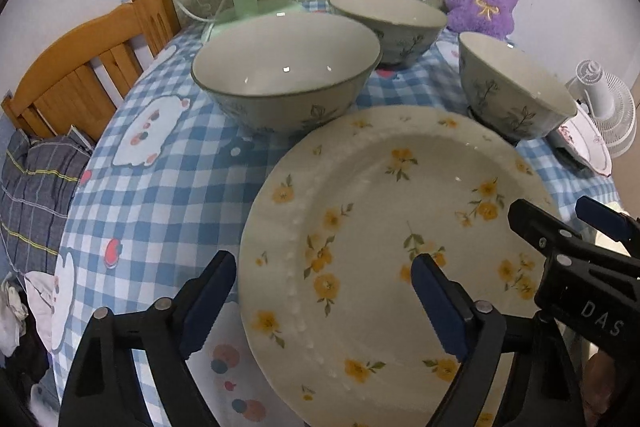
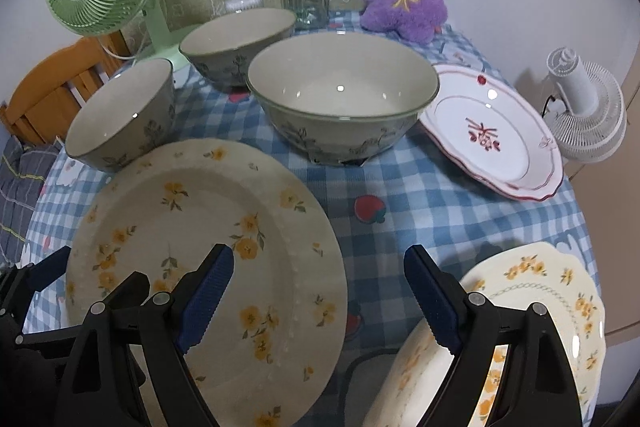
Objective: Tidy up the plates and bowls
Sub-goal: 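Shift both tools to the round dotted-rim plate and close on its rim, then lift the round dotted-rim plate with both tools, tilting it upright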
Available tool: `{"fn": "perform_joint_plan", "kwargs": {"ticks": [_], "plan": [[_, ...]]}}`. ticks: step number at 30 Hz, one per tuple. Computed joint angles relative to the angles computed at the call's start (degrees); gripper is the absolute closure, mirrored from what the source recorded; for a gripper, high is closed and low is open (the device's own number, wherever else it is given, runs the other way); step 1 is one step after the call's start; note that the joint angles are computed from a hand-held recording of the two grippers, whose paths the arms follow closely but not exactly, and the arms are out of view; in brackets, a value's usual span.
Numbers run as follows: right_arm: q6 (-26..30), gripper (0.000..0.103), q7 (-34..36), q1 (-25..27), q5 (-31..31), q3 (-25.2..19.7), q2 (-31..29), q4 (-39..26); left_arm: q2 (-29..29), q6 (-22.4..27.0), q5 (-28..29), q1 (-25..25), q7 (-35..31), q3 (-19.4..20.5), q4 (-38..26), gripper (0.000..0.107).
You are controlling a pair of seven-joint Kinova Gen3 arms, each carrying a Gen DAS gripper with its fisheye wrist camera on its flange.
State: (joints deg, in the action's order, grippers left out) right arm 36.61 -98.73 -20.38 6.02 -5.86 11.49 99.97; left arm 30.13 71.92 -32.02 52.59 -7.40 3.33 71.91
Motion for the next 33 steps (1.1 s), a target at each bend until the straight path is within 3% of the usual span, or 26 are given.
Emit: {"fn": "perform_joint_plan", "kwargs": {"ticks": [4,11,15,20,33], "plan": [[0.43,0.014,0.73,0.31,-1.0,-0.22,1.2,-0.43,-0.43,-2.41,0.95,-0.84,0.51,0.26,1.66,0.027],[1.23,0.014,3.68,1.29,-4.14,-0.83,2.63,-1.21,-0.97,-4.23,-0.37,-0.06,2.95,-0.16,3.58,0.025],[0.47,0.015,3.74,0.94,-4.57,-0.94,2.44,-0.48,-2.3,-8.0,-0.59,-0.39,5.26,0.09,6.61,0.022],[1.16,0.027,7.67,2.88,-9.18,-2.29,3.06,-0.93,-2.3,-7.78,-0.23,-1.02,3.97,0.69,6.24,0.024],[0.49,0.039,1.86,0.01,-4.97,-0.05,2.33,-0.1,-2.77,-6.44,-0.28,-0.42,5.26,0.78,6.28,0.032]]}}
